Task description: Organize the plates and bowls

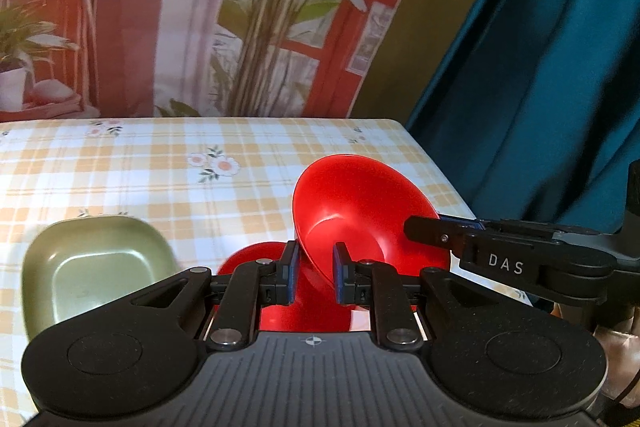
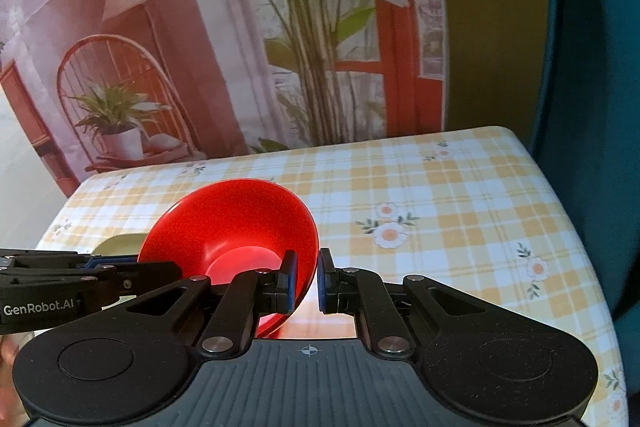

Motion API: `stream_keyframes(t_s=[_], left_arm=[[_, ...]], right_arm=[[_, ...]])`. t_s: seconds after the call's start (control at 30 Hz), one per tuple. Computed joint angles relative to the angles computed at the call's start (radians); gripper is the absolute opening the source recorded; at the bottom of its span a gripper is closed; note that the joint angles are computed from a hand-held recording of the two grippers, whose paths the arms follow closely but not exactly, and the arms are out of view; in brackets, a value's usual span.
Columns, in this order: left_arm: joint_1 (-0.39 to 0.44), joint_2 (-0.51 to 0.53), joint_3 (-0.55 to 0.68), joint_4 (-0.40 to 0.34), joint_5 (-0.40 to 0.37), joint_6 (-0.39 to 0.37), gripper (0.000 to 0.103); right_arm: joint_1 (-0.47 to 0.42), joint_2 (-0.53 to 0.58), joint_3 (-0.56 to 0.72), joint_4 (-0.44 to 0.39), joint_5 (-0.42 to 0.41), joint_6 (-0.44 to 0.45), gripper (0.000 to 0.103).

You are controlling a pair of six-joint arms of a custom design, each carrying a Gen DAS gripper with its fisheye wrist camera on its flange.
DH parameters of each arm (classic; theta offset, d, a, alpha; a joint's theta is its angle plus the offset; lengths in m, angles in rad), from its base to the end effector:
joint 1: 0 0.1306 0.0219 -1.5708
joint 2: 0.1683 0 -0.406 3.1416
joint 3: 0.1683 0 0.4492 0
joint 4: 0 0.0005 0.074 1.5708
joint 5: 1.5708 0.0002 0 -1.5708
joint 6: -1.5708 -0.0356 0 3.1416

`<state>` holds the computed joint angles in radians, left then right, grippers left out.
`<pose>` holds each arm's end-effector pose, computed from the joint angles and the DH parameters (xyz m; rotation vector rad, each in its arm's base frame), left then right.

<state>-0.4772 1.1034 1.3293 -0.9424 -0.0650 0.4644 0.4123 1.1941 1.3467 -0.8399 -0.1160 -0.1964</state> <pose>0.3761 -0.1925 0.5471 -0.0195 2.3204 -0.4118 0.4258 0.1902 0.5266 -0.3095 2.2720 0.4518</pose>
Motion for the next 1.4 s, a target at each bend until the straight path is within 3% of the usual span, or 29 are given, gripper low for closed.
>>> stream_keyframes(t_s=[0.5,0.87,1.4], left_arm=[[0.078,-0.033,-0.045,-0.029,0.028,0.020,0.019],[0.072,-0.020,-0.066,-0.046,0.050,0.018,0.019],[0.049,-0.010,-0.073,-0.081,0.003,-0.030,0.019]], right_arm=[[0.074,0.076,0.053,-0.015,0.019,-0.008,0.010],[0.070,0.073,0.009,-0.020,0.022,-0.009,0.010],[0.071,0.059,-0.045,-0.015,0.011,-0.016,0.010]])
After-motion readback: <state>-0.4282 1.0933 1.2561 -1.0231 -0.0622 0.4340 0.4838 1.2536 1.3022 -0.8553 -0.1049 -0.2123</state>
